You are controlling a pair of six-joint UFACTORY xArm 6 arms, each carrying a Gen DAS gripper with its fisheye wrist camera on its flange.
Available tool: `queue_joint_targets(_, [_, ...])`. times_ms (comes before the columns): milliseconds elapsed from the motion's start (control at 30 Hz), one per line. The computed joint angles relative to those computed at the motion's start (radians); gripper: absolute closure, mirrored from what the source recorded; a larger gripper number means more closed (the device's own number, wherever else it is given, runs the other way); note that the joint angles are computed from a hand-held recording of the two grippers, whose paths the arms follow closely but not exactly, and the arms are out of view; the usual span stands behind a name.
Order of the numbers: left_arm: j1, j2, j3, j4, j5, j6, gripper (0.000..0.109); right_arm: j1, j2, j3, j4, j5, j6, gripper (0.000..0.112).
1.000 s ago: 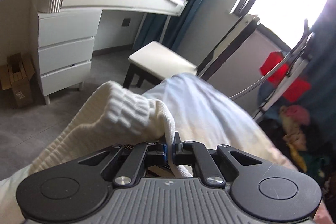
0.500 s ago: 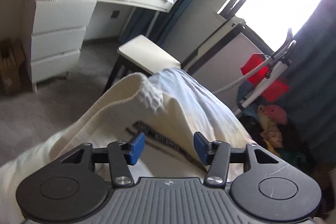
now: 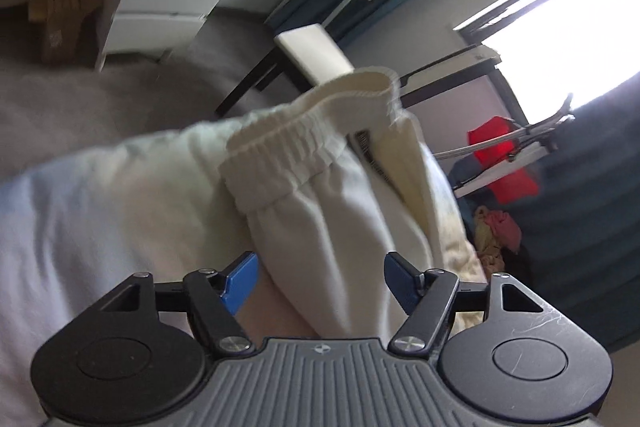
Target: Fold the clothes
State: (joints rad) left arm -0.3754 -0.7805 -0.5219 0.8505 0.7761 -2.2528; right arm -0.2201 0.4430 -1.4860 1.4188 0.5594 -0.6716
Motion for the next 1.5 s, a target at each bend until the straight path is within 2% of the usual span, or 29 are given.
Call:
queue_joint_targets(100, [0.056,0.106,-0.022,0.059,-0.053,-0.077,0.051,0.041,0.055,-0.064,0.069,-0.088,-0.037,0.031])
queue_joint_targets(167, [0.056,0.186,-0.071,0.129,0.010,-0.144,0.056,0.075,0.099,-0.120,0.076,-0.195,-0.030,0.041])
queue_joint_targets(200, [0.066,0.213,-0.087,0.142,0.014,-0.161,0.057,0.095,0.120,-0.146,0.048,-0.268,-0.006,0.051])
queue_joint_targets(233, [0.078,0.238,-0.102,0.152,0.016,-0.176,0.060,0.109,0.145,-0.173,-0.013,-0.323,0.058,0.061])
queue_joint_targets(267, [0.088,0.263,-0.118,0.161,0.018,-0.191,0.062,0.116,0.166,-0.193,-0.087,-0.353,0.141,0.066])
queue_joint_targets(333, [0.094,0.297,-0.161,0.141,0.049,-0.150,0.080,0.123,0.188,-0.221,-0.140,-0.380,0.221,0.084])
queue_joint_targets(400, [0.082,0.289,-0.181,0.161,0.088,-0.158,0.094,0.134,0.168,-0.206,-0.166,-0.409,0.223,0.092])
queue_joint_targets(467, [0.072,0.263,-0.203,0.142,0.120,-0.114,0.097,0.144,0.142,-0.184,-0.193,-0.440,0.218,0.095])
queue_joint_targets(600, [0.029,0.177,-0.229,0.132,0.180,-0.007,0.099,0.126,0.047,-0.110,-0.117,-0.419,0.147,0.097])
queue_joint_targets(733, [-0.084,0.064,-0.230,0.124,0.315,0.072,0.099,0.096,-0.089,0.031,0.033,-0.381,-0.020,0.098])
queue_joint_targets(833, [-0.209,-0.017,-0.244,0.103,0.469,0.079,0.099,0.060,-0.196,0.159,0.055,-0.350,-0.051,0.098])
queue_joint_targets(967, [-0.447,-0.145,-0.247,0.084,0.713,0.034,0.099,-0.023,-0.330,0.307,0.074,-0.247,-0.067,0.098])
queue_joint_targets(1100, [-0.740,-0.252,-0.224,0.070,0.988,-0.067,0.099,-0.112,-0.463,0.450,0.034,-0.151,-0.015,0.098])
queue_joint_targets(1200, [-0.910,-0.347,-0.136,0.062,1.099,-0.137,0.098,-0.170,-0.526,0.528,-0.006,-0.086,0.032,0.098])
queue_joint_targets(1267, [-0.992,-0.312,-0.110,0.050,1.160,-0.144,0.098,-0.189,-0.532,0.543,-0.021,-0.055,0.022,0.098])
queue_joint_targets(1367, [-1.044,-0.260,-0.085,0.009,1.182,-0.228,0.097,-0.200,-0.506,0.533,-0.016,-0.034,-0.004,0.097])
queue_joint_targets(1500, [-1.080,-0.227,-0.080,-0.008,1.193,-0.254,0.093,-0.242,-0.463,0.517,-0.045,0.049,0.035,0.094])
